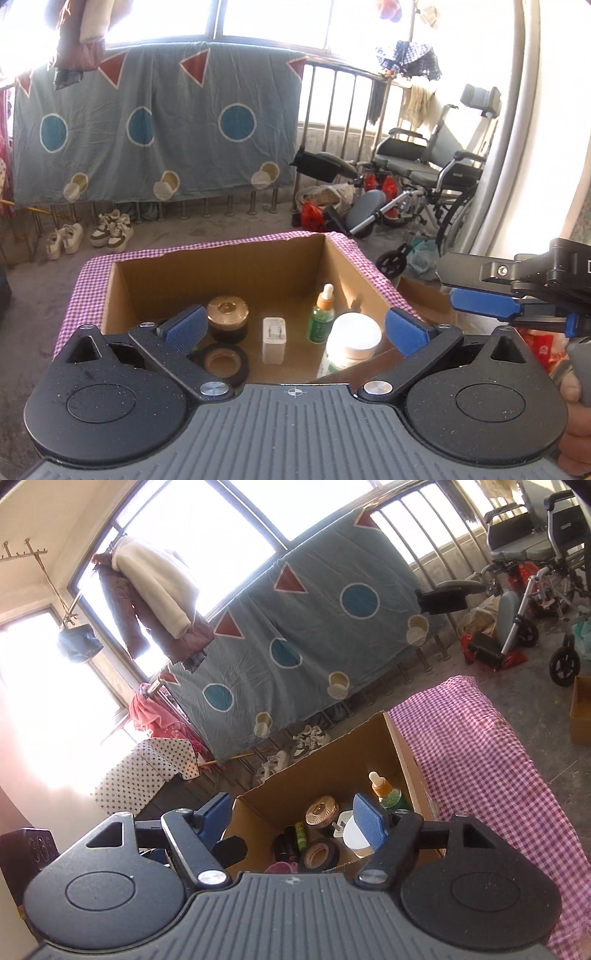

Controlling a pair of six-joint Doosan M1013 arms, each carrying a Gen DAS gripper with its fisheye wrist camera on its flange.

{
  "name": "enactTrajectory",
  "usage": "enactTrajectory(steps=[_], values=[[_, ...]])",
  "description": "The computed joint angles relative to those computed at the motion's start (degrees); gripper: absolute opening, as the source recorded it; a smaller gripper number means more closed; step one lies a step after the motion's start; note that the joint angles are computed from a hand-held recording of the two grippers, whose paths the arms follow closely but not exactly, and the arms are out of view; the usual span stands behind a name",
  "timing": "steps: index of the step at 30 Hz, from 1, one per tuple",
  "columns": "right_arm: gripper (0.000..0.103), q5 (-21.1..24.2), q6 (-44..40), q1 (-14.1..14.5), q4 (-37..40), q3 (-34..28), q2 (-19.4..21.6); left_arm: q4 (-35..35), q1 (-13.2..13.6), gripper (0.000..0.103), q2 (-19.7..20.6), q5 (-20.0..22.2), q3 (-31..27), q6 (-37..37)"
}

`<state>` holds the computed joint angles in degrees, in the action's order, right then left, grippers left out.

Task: Organize rigid objects

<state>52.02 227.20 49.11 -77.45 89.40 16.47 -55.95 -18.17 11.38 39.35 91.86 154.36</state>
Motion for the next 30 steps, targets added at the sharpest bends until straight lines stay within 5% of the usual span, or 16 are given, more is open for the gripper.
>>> enactTrajectory(steps=[9, 15, 23, 30], values=[[0.097, 10.42, -18.23, 1.93, 10.90, -8.47, 4.56, 17.93, -1.84, 0.103, -1.86, -13.51, 2.79, -16.66], [0.103, 16.38, -30.45, 2.52, 14.03, -14.25, 7.84, 24.51, -1.86, 0.103, -2.07, -17.16, 3.96, -21.35], [0.103, 22.42, -39.92, 1.15, 21.73, -19.86, 11.82, 27.21, -0.32, 0.103, -0.76, -10.84, 2.08, -31.51], [0.103, 21.31, -43.60, -0.14, 25.08, -21.27, 12.94, 34.06, -1.02, 0.103, 0.44, -7.76, 0.57, -37.32]])
